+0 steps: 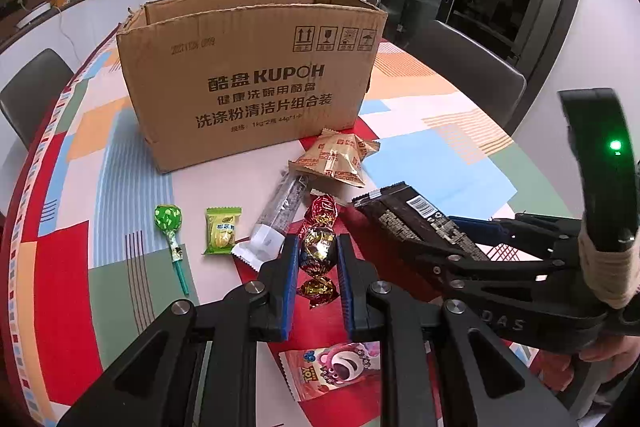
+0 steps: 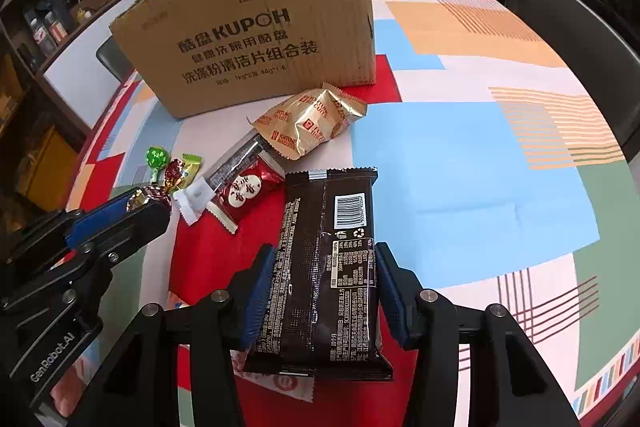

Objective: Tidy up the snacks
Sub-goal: 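Grasp the dark chocolate bar with the right tool while the left tool grasps the gold-wrapped candies, then carry both items over the cardboard box and open both tools to drop them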

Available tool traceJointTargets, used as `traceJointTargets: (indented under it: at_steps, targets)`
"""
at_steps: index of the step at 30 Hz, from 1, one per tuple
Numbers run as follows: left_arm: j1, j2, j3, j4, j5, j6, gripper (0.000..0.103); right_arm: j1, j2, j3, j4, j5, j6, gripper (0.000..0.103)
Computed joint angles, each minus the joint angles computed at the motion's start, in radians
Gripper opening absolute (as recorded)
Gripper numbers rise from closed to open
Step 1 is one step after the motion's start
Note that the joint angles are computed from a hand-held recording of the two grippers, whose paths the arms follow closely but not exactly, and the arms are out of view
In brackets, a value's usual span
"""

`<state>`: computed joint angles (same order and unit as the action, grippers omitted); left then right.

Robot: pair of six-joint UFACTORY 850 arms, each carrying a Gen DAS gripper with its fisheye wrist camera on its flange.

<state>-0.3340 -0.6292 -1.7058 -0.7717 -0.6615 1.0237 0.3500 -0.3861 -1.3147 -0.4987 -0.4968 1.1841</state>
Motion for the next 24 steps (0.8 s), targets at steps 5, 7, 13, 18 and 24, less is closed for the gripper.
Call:
traceJointTargets:
  at_steps: [5,7,13,18,24]
  targets:
    - [-0.006,0.007,0.005,-0.006,-0.001,0.003,0.020,0.010,0.042,0.032,-0.050,0.001,0.056,0.050]
    - [-0.008,0.015,0.010,-0.014,0.000,0.013,0.020,0.016,0.058,0.042,-0.096,-0.007,0.098,0.050]
    - [-0.010,0.030,0.001,-0.036,0.010,0.028,0.020,0.027,0.097,0.053,-0.226,-0.008,0.195,0.050]
    - [-0.010,0.032,-0.031,-0.053,0.025,0.035,0.020,0.023,0.110,0.038,-0.316,0.002,0.248,0.050]
    - [-0.010,0.014,-0.100,-0.051,0.057,0.008,0.020,0.013,0.100,-0.010,-0.396,0.014,0.284,0.050]
